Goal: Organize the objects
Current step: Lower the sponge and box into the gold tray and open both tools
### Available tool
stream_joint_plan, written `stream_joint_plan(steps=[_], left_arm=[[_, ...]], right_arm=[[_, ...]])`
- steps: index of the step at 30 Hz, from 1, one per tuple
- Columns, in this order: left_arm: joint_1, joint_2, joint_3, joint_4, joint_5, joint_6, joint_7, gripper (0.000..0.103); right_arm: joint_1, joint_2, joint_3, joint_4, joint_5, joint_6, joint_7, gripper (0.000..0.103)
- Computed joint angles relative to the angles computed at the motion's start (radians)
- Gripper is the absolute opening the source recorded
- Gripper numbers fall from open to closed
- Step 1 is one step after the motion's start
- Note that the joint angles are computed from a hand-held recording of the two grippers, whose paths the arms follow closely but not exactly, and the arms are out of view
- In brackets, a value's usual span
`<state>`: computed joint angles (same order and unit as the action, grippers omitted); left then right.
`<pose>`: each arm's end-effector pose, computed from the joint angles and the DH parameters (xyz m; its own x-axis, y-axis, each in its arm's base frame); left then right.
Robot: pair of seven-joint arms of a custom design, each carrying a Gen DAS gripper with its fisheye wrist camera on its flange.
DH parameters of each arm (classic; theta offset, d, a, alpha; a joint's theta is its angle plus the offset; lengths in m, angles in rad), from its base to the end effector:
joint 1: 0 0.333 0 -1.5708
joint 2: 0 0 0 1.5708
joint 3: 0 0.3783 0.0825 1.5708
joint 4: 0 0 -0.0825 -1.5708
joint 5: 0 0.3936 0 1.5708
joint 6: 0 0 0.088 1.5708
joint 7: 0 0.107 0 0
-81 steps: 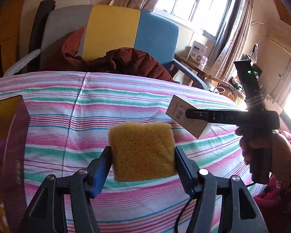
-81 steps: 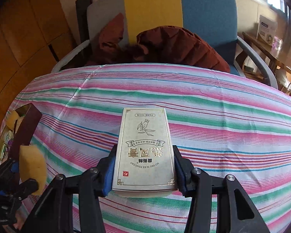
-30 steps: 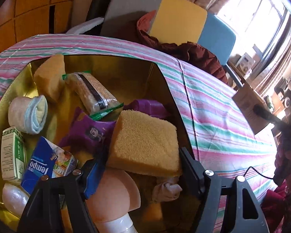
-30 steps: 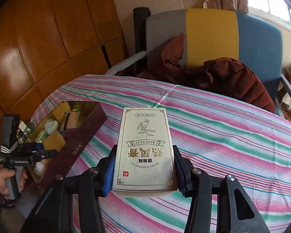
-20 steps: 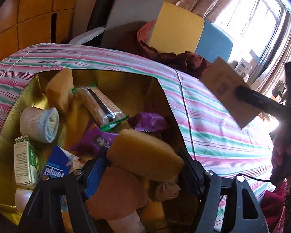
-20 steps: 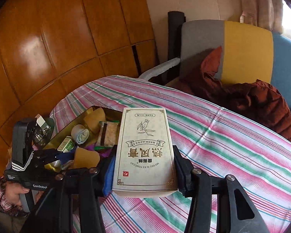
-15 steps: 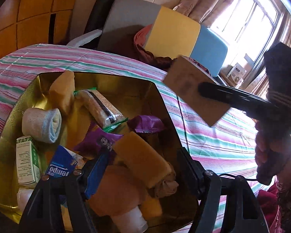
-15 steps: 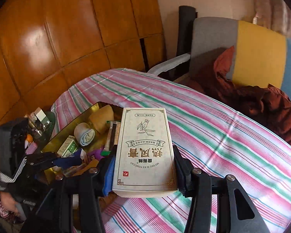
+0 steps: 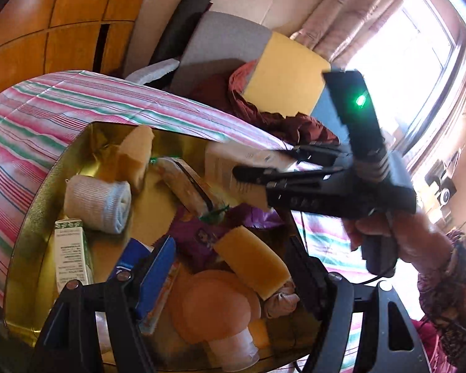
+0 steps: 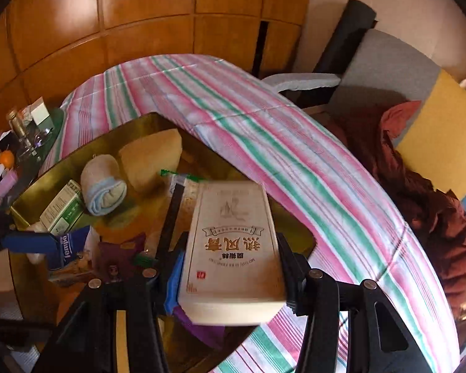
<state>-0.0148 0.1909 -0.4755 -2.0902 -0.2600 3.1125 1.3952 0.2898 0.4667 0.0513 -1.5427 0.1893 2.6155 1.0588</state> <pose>0.5820 -0.2643 0.4962 -0.1652 -0.9016 0.3998 -0.7528 -0.1466 -0.6417 0.7281 0.2454 0.5034 0.6204 -0.7776 0.1023 -0.6004 -0.5548 -0.5760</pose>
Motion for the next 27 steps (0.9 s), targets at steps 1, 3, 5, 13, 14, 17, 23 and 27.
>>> stream_joint_plan(steps=[1, 3, 5, 13, 14, 17, 23, 27], left_arm=[[0.016, 0.001, -0.016, 0.001, -0.016, 0.002, 0.01, 0.073], [0.039, 0.004, -0.039, 0.002, -0.043, 0.002, 0.026, 0.073], [0.032, 0.008, -0.028, 0.007, -0.042, -0.006, 0.018, 0.073], [-0.142, -0.021, 0.18, -0.004, 0.149, -0.028, -0.203, 0.073], [-0.167, -0.025, 0.212, -0.002, 0.195, -0.041, -0.253, 0.073], [-0.22, -0.037, 0.282, 0.009, 0.335, -0.096, -0.394, 0.073], [-0.294, -0.078, 0.391, 0.017, 0.75, -0.172, -0.726, 0.073], [-0.279, -0.098, 0.38, 0.034, 0.895, -0.265, -0.851, 0.073]], right_arm=[[0.006, 0.002, -0.006, -0.003, -0.009, 0.015, 0.005, 0.054], [0.017, -0.002, -0.02, -0.017, -0.024, 0.048, 0.027, 0.074], [0.017, -0.025, -0.024, -0.06, -0.023, 0.115, 0.044, 0.078], [0.01, -0.12, -0.044, -0.186, 0.004, 0.224, 0.183, 0.074], [0.036, -0.124, -0.076, -0.197, -0.037, 0.242, 0.23, 0.073], [0.196, -0.104, -0.263, -0.187, -0.317, 0.243, 0.468, 0.069], [0.211, -0.04, -0.265, -0.098, -0.452, 0.118, 0.6, 0.066], [0.191, -0.076, -0.236, -0.153, -0.498, 0.186, 0.674, 0.068]])
